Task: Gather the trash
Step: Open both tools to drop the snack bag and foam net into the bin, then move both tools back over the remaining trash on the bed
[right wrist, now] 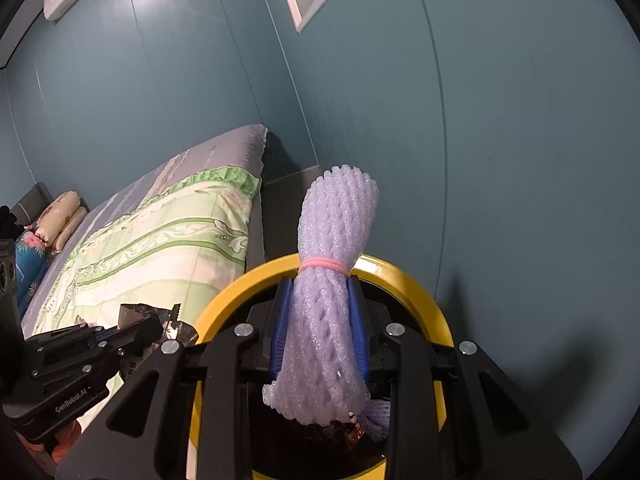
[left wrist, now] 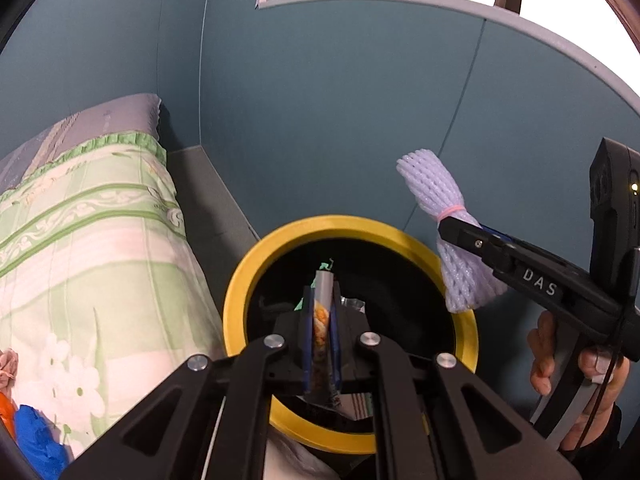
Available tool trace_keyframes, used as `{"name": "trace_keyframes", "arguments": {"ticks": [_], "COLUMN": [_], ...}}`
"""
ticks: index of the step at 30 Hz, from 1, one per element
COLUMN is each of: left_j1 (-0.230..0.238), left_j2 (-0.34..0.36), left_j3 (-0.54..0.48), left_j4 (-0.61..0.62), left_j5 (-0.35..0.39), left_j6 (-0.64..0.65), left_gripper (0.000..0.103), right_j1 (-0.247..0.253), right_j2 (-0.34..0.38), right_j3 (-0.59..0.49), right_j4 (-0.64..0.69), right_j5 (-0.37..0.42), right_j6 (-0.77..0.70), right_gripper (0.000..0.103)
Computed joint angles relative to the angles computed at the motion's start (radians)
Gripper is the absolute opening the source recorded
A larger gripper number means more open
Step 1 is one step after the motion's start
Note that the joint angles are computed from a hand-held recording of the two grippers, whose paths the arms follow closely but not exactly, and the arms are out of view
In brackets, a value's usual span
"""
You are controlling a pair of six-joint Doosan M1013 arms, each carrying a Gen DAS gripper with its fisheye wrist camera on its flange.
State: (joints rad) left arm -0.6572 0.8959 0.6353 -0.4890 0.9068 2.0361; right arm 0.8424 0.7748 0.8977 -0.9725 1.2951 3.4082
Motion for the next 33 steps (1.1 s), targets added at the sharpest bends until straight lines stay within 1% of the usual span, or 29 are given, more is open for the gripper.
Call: {"name": "trace_keyframes", "arguments": {"ticks": [1, 3, 4, 5, 6, 9, 10, 12, 14, 15, 17, 18, 20, 22, 26, 33], "left_j1": [0.002, 0.002, 0.004, 0.005, 0.007, 0.011, 0.013, 0.019, 0.024, 0.027, 0.034, 0.037, 0.043, 0.051, 0.069, 0.105], "left_j2": [0.008, 0.018, 0.020, 0.021, 0.017, 0.006, 0.005, -0.001, -0.009, -0.009, -0.018, -0.020, -0.039, -0.049, -0.077, -0.112], "left_j3": [-0.011, -0.028, -0.028, -0.028, -0.021, 0.000, 0.003, 0.013, 0.027, 0.028, 0.045, 0.046, 0.077, 0.090, 0.127, 0.160], "left_j4": [-0.010, -0.007, -0.012, -0.018, -0.019, -0.010, -0.014, -0.019, -0.011, -0.010, -0.011, -0.009, -0.001, -0.001, 0.009, 0.052], "left_j5": [0.017, 0.030, 0.033, 0.033, 0.025, -0.006, -0.010, -0.022, -0.046, -0.052, -0.077, -0.083, -0.126, -0.150, -0.193, -0.260], "left_j6": [-0.003, -0.020, -0.026, -0.031, -0.038, -0.059, -0.064, -0.070, -0.083, -0.086, -0.089, -0.092, -0.096, -0.098, -0.111, -0.164], "left_gripper": [0.006, 0.015, 0.027, 0.040, 0.044, 0.060, 0.069, 0.072, 0.080, 0.081, 0.084, 0.086, 0.090, 0.092, 0.093, 0.094], "right_j1": [0.000, -0.001, -0.002, -0.002, -0.002, -0.003, -0.002, -0.001, 0.001, 0.003, 0.008, 0.011, 0.020, 0.028, 0.042, 0.043], "right_j2": [-0.002, -0.009, -0.010, -0.009, -0.008, -0.012, -0.013, -0.011, -0.013, -0.012, -0.012, -0.012, -0.005, 0.003, 0.029, 0.085], "right_j3": [0.007, 0.019, 0.023, 0.023, 0.022, 0.030, 0.033, 0.029, 0.031, 0.028, 0.028, 0.027, 0.010, -0.009, -0.070, -0.201], "right_j4": [0.000, -0.001, 0.000, 0.002, 0.001, 0.003, 0.002, 0.001, -0.004, -0.010, -0.028, -0.040, -0.071, -0.094, -0.135, -0.147], "right_j5": [-0.005, -0.025, -0.029, -0.023, -0.019, -0.019, -0.018, -0.012, -0.015, -0.012, -0.013, -0.015, -0.007, 0.002, 0.019, 0.003], "right_j6": [0.009, 0.023, 0.026, 0.024, 0.027, 0.048, 0.054, 0.059, 0.071, 0.072, 0.074, 0.075, 0.058, 0.040, -0.019, -0.135], "right_gripper": [0.027, 0.030, 0.038, 0.049, 0.051, 0.052, 0.054, 0.056, 0.057, 0.058, 0.065, 0.066, 0.072, 0.074, 0.077, 0.081]}}
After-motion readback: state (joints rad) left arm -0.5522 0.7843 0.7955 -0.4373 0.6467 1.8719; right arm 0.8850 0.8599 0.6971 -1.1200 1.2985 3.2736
